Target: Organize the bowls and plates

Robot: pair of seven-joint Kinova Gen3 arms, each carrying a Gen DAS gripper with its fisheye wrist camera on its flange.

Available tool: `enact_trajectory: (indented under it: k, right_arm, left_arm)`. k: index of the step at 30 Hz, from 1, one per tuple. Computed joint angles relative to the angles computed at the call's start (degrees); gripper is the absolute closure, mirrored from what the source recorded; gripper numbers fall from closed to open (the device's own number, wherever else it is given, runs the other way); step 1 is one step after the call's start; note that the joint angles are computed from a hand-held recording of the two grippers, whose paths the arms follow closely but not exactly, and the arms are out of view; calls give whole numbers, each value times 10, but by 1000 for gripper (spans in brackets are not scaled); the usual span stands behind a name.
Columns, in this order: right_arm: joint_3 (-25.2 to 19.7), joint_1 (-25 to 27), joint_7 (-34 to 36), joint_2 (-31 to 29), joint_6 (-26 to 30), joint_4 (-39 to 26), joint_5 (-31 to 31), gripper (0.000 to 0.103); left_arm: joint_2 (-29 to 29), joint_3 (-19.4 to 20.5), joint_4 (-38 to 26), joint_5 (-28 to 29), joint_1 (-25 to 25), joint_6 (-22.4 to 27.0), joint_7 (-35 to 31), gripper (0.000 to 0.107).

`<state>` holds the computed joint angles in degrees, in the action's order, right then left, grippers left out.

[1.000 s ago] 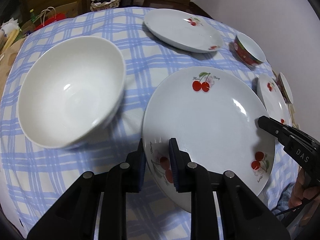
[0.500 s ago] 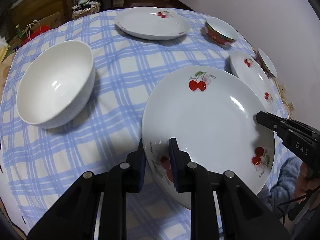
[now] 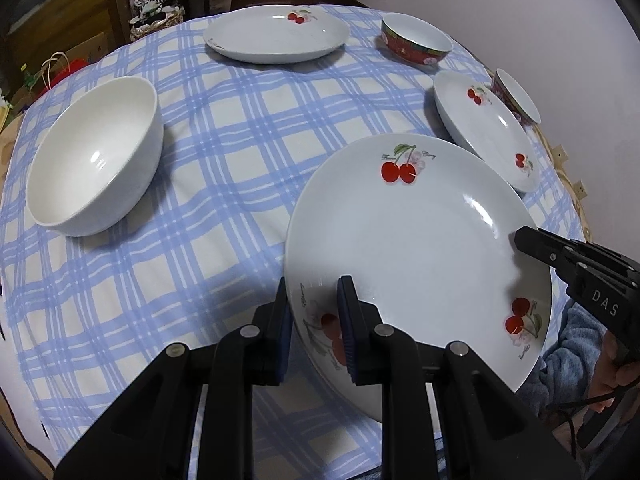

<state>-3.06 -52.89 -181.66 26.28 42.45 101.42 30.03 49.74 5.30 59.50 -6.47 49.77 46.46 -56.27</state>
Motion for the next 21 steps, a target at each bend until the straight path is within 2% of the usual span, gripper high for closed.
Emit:
enact_trajectory:
  k: [4, 13, 16, 21]
  right_arm:
    - [-3, 5, 6, 6, 8, -5, -10, 92]
    - [-21, 39, 78, 44, 41, -39, -88, 90]
    - [-16, 35, 90, 52, 49, -46, -98, 89]
    - [-9, 36, 93, 49, 30, -38, -110, 89]
  left_arm:
    - [8, 4, -13, 1, 0, 10, -8, 86]
    - [54, 4, -89, 5, 9, 87, -30, 86]
    - [58, 1, -95, 4, 13, 95, -36, 85]
    - [57, -7, -94, 3, 19, 92, -23, 85]
